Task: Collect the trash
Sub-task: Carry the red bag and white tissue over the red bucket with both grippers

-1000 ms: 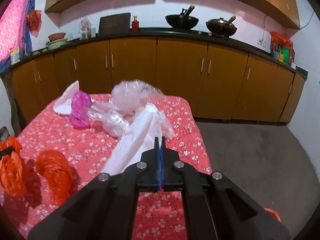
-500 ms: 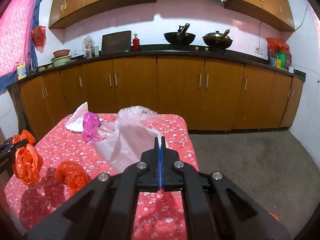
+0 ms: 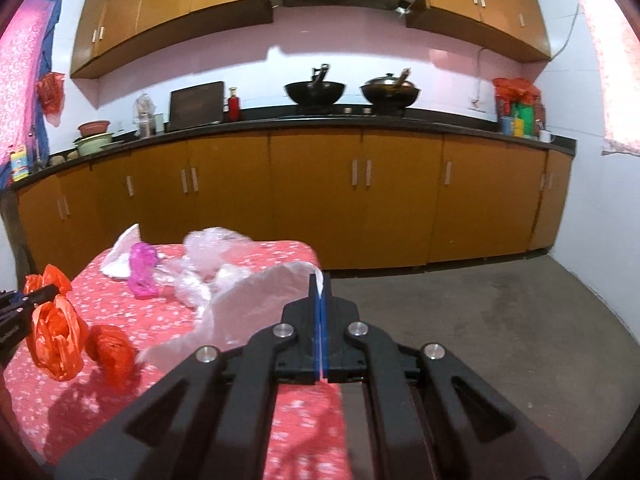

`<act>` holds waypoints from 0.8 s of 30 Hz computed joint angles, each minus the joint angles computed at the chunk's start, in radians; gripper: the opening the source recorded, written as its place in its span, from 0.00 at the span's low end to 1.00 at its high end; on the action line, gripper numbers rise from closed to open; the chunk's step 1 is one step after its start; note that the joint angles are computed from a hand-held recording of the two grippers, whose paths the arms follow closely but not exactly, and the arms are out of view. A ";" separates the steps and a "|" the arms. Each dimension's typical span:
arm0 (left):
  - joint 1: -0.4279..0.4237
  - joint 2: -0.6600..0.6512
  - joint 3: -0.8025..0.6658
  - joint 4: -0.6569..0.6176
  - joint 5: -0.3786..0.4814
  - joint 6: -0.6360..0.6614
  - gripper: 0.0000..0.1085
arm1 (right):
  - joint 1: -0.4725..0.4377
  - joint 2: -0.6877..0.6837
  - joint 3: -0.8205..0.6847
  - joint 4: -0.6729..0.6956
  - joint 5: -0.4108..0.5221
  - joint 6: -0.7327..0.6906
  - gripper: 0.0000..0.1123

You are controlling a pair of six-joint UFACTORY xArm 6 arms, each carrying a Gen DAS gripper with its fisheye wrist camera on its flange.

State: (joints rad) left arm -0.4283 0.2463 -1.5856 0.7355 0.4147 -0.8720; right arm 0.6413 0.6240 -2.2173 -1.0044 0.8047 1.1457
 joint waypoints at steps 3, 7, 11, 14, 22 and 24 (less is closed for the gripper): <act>-0.032 0.039 -0.048 -0.020 0.003 0.034 0.12 | -0.015 -0.083 0.124 -0.048 0.003 0.072 0.02; -0.073 0.093 -0.111 -0.058 0.002 0.078 0.12 | -0.043 -0.196 0.293 -0.097 0.010 0.169 0.02; -0.123 0.164 -0.197 -0.093 0.012 0.127 0.12 | -0.071 -0.307 0.462 -0.134 0.027 0.256 0.02; -0.162 0.223 -0.272 -0.119 0.024 0.166 0.12 | -0.091 -0.385 0.580 -0.153 0.046 0.313 0.02; -0.257 0.394 -0.481 -0.243 0.059 0.293 0.12 | -0.142 -0.574 0.873 -0.163 0.077 0.424 0.02; -0.282 0.448 -0.547 -0.280 0.077 0.332 0.12 | -0.154 -0.614 0.938 -0.161 0.079 0.441 0.02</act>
